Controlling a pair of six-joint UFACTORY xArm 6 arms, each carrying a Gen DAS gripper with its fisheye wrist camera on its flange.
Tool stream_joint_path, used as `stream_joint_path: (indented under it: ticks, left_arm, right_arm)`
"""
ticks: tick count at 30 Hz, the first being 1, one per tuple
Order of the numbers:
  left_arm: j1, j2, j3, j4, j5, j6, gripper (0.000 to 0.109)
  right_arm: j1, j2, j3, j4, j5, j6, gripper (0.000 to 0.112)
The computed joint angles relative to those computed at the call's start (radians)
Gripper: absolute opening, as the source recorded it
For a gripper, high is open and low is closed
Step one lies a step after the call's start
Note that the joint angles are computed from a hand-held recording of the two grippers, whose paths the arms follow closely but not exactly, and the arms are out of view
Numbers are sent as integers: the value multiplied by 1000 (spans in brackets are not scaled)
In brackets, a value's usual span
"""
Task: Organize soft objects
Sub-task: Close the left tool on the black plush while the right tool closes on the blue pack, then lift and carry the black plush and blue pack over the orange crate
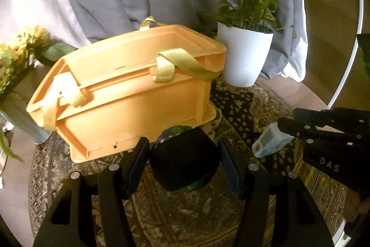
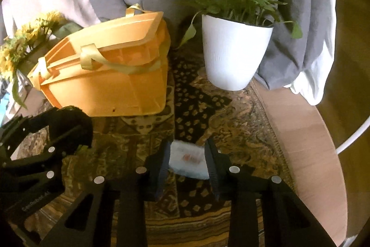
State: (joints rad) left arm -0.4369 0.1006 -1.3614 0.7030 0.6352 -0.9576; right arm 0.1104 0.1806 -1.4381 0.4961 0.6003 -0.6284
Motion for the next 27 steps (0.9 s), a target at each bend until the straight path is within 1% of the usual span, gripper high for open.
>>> stream_joint_path:
  ticks: [2, 4, 5, 6, 10, 12, 13, 15, 17, 20, 23, 25, 27]
  left_arm:
    - [-6, -16, 18, 11, 8, -21, 61]
    - [-12, -37, 45, 4, 0, -29, 61]
    - [-15, -39, 49, -1, 1, -27, 61]
    - [-18, -39, 53, -10, 0, -22, 61]
    - [-19, -32, 49, -21, 10, -17, 61]
    - [-18, -27, 44, -12, 10, -21, 61]
    - [-18, -24, 40, -8, 12, -23, 61]
    - [-17, -18, 34, 6, 16, -28, 61]
    - [-14, -11, 29, 7, 18, -23, 61]
    - [-5, -1, 23, 2, 20, -13, 61]
    - [5, 14, 13, -12, 26, -6, 61]
    - [9, 21, 9, -13, 29, -6, 61]
    - [12, 28, 5, -15, 29, -4, 61]
  right_arm:
    - [-5, -12, 13, 20, 0, -7, 36]
    - [-6, -29, 37, 22, -14, -12, 46]
    - [-4, -33, 48, 12, -27, -10, 56]
    - [-5, -34, 54, 9, -32, -6, 62]
    - [-12, -10, 36, 11, -14, 23, 65]
    - [-12, 5, 28, 1, -22, 58, 82]
    - [-14, 12, 25, 15, -26, 70, 83]
    - [-16, 31, 13, 44, -22, 71, 83]
    - [-11, 50, -2, 29, -18, 84, 83]
    - [-2, 72, -10, 15, -41, 95, 83]
    - [8, 99, -29, -32, -45, 130, 83]
    - [10, 112, -40, -47, -42, 143, 81]
    - [13, 122, -47, -79, -46, 168, 75]
